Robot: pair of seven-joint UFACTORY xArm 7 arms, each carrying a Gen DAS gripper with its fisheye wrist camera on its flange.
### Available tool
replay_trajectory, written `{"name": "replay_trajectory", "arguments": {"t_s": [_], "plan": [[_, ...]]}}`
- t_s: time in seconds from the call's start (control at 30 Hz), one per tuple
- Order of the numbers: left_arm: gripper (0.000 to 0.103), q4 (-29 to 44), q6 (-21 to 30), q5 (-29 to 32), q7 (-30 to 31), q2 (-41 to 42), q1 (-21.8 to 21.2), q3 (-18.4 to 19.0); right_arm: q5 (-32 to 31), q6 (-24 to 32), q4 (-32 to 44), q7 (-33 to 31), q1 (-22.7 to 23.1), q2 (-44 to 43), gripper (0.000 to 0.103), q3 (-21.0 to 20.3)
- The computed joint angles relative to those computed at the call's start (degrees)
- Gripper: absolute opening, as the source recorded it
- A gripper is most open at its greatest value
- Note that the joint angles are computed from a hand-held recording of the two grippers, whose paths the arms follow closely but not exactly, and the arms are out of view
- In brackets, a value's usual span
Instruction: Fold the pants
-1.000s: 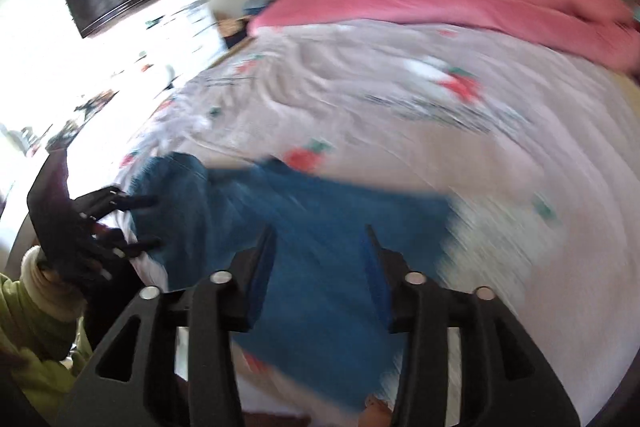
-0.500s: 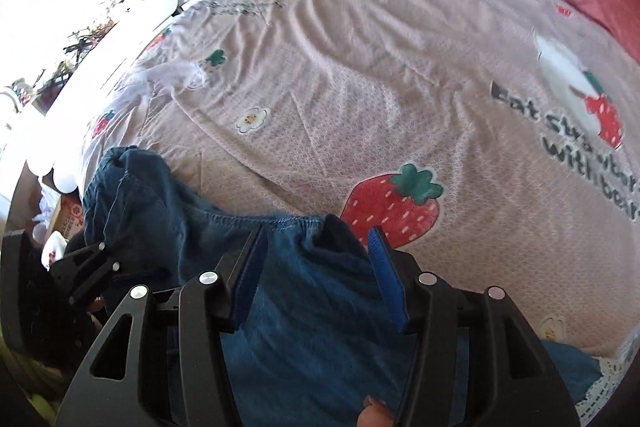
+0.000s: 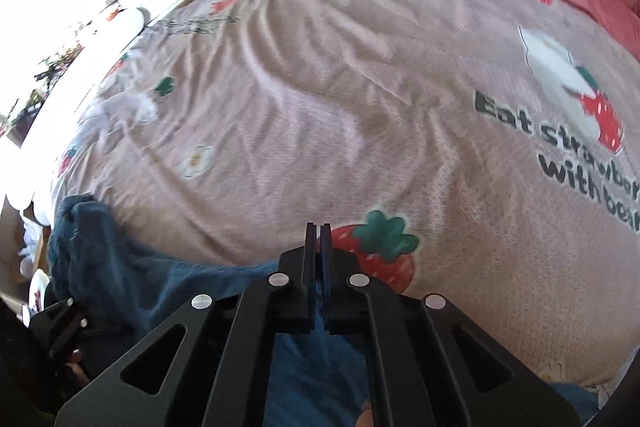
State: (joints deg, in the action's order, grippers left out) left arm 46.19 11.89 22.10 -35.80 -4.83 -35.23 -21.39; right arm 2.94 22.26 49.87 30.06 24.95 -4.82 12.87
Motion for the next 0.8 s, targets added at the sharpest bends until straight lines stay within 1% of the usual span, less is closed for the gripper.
{"name": "replay_trajectory", "arguments": {"t_s": [0.03,0.13,0.2,0.27,0.3,0.33,0.37,0.4,0.47,0.5,0.6,0.67,0.7,0.73,0.8], "plan": [[0.058,-0.02,-0.17,-0.26,0.17,0.04,-0.07,0.06,2.02,-1.61,-1.68,-1.38,0.25,-1.63,0.001,-0.43],[0.058,0.11,-0.54,-0.14,0.42,0.45,0.06,0.22,-0.53,-3.50,-6.39,0.86,-0.67,-8.50,0.002,0.15],[0.058,0.30,-0.33,0.75,-0.32,0.52,0.17,0.07,-1.09,-3.10,-9.81,2.17,-1.21,-14.15,0.003,0.48],[0.058,0.41,-0.22,1.63,-1.10,0.53,0.22,-0.05,-1.65,-1.47,-13.95,3.70,-1.90,-21.32,0.005,0.93],[0.058,0.43,-0.14,2.05,-1.48,0.39,0.26,-0.08,-2.24,-0.18,-16.28,4.95,-2.59,-25.57,0.015,1.52],[0.059,0.46,0.06,3.13,-2.73,0.10,0.42,-0.37,-2.50,1.03,-18.50,5.91,-2.90,-29.61,0.031,1.85],[0.061,0.40,0.04,4.15,-3.96,-0.38,0.55,-0.67,-2.70,2.89,-21.06,6.96,-3.14,-34.52,0.038,2.16],[0.065,0.09,-0.63,3.86,-3.89,-1.29,0.41,-0.60,-3.00,4.65,-22.65,7.74,-3.41,-37.94,0.043,2.54],[0.067,-0.25,-0.98,5.86,-6.81,-3.18,1.36,-1.89,-3.24,9.77,-26.82,10.05,-3.48,-46.74,0.043,3.48],[0.068,-0.06,-1.13,5.45,-6.85,-3.75,1.41,-2.08,-2.70,13.04,-28.97,11.38,-2.60,-51.41,0.043,3.79],[0.075,2.31,-0.07,4.74,-6.89,-3.00,1.69,-3.11,-0.64,17.40,-33.08,13.72,1.40,-59.02,0.049,4.55],[0.077,4.45,1.79,5.84,-8.01,-1.50,1.89,-3.56,0.88,20.12,-35.33,16.48,4.51,-62.96,0.051,6.65],[0.077,5.68,3.44,8.54,-10.50,-0.61,2.40,-4.04,1.99,20.73,-36.68,17.62,6.77,-64.47,0.052,7.20],[0.078,6.73,5.73,11.99,-13.21,0.03,2.63,-4.29,2.38,20.98,-37.20,18.61,7.86,-64.74,0.054,7.81],[0.078,8.21,12.42,19.82,-19.66,0.58,2.49,-4.47,2.46,24.00,-37.39,20.66,9.35,-64.78,0.059,9.07]]}}
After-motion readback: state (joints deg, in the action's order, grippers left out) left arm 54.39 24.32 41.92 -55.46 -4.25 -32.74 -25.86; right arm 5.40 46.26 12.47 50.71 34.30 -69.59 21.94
